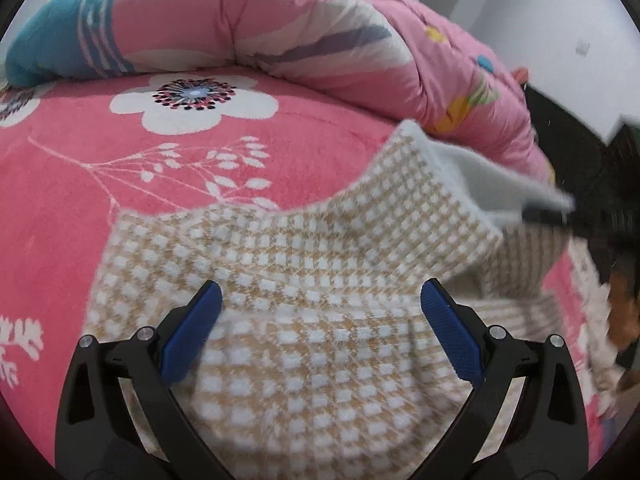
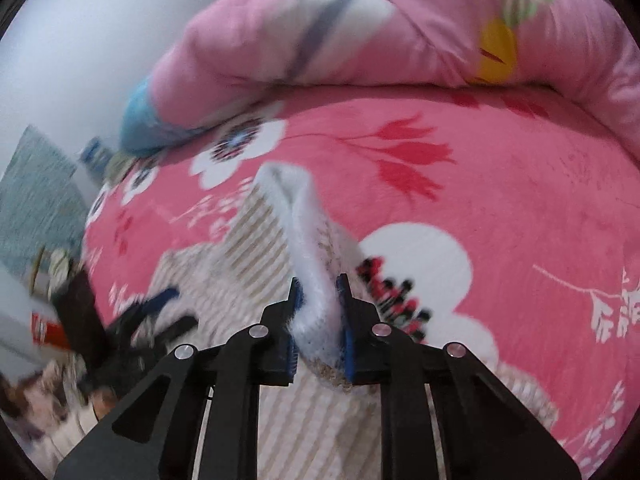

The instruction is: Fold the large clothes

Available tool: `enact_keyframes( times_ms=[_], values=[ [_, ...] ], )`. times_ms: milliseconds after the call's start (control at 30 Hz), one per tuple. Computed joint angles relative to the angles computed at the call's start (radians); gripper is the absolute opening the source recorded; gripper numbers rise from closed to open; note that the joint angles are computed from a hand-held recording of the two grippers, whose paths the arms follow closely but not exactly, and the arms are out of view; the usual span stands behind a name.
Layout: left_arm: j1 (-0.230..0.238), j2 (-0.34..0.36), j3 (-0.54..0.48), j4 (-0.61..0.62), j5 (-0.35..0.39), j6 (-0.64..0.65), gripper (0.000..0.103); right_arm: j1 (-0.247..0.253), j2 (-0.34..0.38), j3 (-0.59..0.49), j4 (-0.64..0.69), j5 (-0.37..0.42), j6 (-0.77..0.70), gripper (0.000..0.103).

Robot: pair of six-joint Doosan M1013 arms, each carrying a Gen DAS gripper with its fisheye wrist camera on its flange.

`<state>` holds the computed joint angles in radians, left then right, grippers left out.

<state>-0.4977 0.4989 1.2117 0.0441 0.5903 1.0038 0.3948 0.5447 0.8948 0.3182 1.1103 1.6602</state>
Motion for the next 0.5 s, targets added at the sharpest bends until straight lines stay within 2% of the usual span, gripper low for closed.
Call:
enact_keyframes(
  times_ms=[167,300,400,500],
  values=[
    [0.013,-0.061,0.044,0.003,-0.111,-0.042,0.096,0.033,-0.078,0.118,-0.037,-0.053,-0.147,0.017],
    [0.016,-0.081,0.031,0.017,-0.159,-0.048,0.096,0.065,-0.125,0.196,-0.106,-0.072,-0.232,0.017],
    [0.017,-0.075,0.007,0.0,-0.163,-0.047,0.096,0.089,-0.14,0.234,-0.173,-0.071,-0.271,0.017],
    [0.014,-0.043,-0.048,-0.003,-0.1,-0.043,0.096,0.118,-0.143,0.258,-0.264,-0.064,-0.288,0.017]
  ],
)
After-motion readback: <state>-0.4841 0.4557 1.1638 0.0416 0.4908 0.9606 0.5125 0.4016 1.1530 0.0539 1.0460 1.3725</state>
